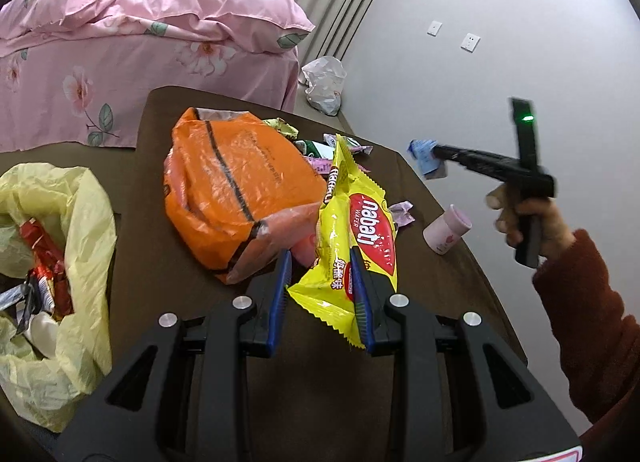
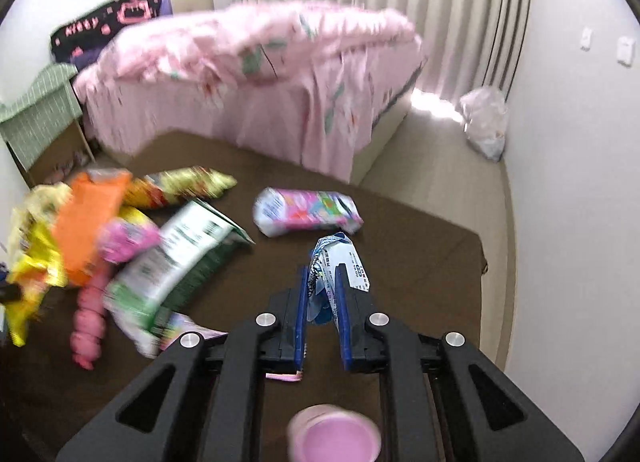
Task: Collect trash
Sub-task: 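Carry the nabati bag over the yellow bag and open the left gripper while the right drops a blue-white wrapper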
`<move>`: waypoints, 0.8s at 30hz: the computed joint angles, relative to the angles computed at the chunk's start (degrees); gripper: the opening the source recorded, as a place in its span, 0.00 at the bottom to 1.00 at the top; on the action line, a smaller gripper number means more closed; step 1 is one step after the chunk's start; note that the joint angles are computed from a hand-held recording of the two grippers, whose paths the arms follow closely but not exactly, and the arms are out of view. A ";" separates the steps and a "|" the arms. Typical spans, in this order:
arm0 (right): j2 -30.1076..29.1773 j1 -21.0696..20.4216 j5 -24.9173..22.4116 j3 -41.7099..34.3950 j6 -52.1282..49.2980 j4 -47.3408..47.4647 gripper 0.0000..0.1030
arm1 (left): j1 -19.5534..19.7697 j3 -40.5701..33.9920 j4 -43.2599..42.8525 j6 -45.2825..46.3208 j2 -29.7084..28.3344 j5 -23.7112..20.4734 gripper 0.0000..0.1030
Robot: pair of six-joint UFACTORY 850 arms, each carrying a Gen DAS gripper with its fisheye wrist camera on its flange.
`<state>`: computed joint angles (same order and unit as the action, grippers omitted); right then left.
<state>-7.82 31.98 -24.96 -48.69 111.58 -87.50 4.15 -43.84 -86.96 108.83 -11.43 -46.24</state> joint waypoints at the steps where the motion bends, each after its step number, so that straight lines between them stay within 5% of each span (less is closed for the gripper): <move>1: 0.63 1.83 -1.62 0.07 1.01 -0.33 0.13 | 0.31 0.21 0.00 0.08 0.21 -0.36 0.27; 11: 0.68 16.54 -11.42 -2.38 10.78 -5.53 0.13 | 6.35 3.61 -3.20 4.37 5.20 -4.33 0.27; 24: -9.30 22.59 -8.62 -16.99 11.13 -11.18 0.13 | 18.81 3.34 -16.54 11.22 6.63 2.92 0.27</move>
